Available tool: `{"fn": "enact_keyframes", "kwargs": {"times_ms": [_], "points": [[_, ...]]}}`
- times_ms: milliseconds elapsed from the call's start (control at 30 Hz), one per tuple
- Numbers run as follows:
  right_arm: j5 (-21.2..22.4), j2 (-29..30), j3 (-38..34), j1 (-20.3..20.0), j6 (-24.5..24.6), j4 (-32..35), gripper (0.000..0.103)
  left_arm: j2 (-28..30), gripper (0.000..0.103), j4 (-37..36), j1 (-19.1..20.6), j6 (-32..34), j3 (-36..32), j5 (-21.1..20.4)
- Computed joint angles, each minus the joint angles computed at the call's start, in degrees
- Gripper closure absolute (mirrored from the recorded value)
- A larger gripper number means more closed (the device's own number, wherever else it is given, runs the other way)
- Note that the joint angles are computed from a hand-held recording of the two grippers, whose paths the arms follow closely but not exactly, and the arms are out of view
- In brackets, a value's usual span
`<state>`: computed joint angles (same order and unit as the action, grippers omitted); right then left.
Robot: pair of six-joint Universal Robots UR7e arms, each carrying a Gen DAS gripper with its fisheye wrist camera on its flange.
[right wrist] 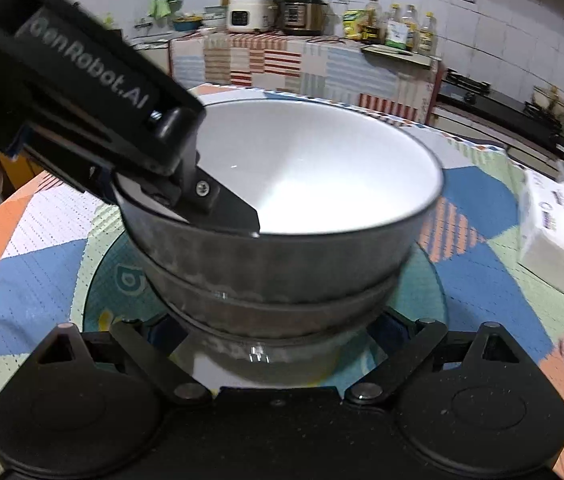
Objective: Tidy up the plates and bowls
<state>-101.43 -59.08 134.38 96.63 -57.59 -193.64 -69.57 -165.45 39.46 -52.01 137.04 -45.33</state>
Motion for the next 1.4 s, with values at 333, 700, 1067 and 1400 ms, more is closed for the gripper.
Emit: {"fn": "enact_keyframes", "kwargs": {"times_ms": [333, 700, 1067, 1400], "points": [[3.4, -8.6, 5.6, -0.9, 0.4, -1.8, 0.007, -6.4, 0.042, 12.6, -8.0, -10.8, 2.6, 8.2], [5.0, -20.4, 5.7, 1.7, 7.4, 3.2, 0.007, -15.4, 0.040, 49.1, -22.9, -31.4, -2.2, 9.7], [-10.0, -27.8, 6.5, 9.4, 18.5, 10.2, 0.005, -16.5, 0.035, 73.5, -35.4, -49.7, -6.4, 7.9], [-12.8, -36.8, 10.0, 14.0, 23.7, 16.5, 0.005, -14.5, 0.031, 88.4, -40.8, -63.5, -8.5, 2.7]]}}
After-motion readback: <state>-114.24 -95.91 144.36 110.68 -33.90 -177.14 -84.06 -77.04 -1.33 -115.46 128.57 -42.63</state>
